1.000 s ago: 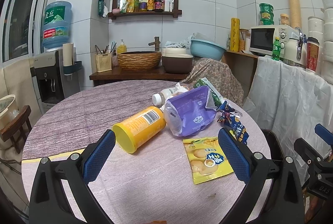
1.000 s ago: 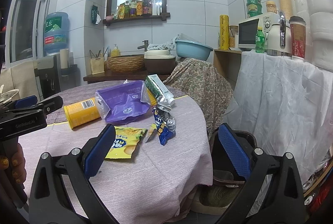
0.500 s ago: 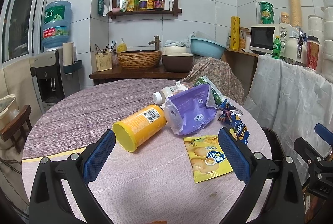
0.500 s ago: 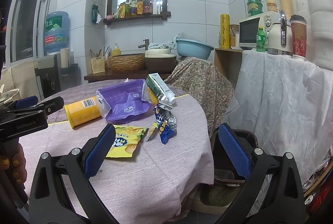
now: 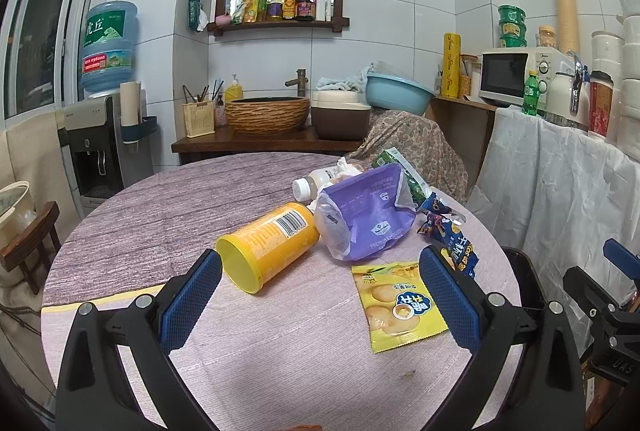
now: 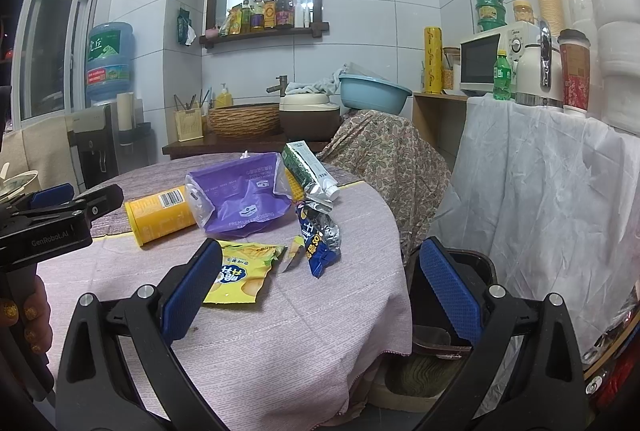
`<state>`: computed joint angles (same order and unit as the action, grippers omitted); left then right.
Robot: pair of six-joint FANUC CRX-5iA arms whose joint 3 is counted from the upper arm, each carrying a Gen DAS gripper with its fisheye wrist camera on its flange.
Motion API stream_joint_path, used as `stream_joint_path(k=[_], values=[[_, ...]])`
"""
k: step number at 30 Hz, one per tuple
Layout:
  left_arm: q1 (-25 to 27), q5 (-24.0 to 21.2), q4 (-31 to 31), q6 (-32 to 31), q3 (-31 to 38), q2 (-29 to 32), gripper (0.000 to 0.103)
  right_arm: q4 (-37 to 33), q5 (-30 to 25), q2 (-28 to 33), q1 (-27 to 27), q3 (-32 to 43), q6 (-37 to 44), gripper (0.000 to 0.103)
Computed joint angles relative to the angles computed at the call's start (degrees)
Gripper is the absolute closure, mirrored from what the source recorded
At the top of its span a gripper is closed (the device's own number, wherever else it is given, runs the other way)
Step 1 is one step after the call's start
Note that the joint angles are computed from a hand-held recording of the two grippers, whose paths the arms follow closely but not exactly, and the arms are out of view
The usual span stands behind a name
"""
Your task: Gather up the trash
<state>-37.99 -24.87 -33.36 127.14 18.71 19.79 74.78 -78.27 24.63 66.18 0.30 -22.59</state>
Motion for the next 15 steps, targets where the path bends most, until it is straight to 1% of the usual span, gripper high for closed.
stream_joint_path(k=[15], values=[[0.14,0.06,0.32,-0.20,-0.04,0.03,0.005,-0.19,0.18,0.00,0.04,0.08,0.10,0.005]])
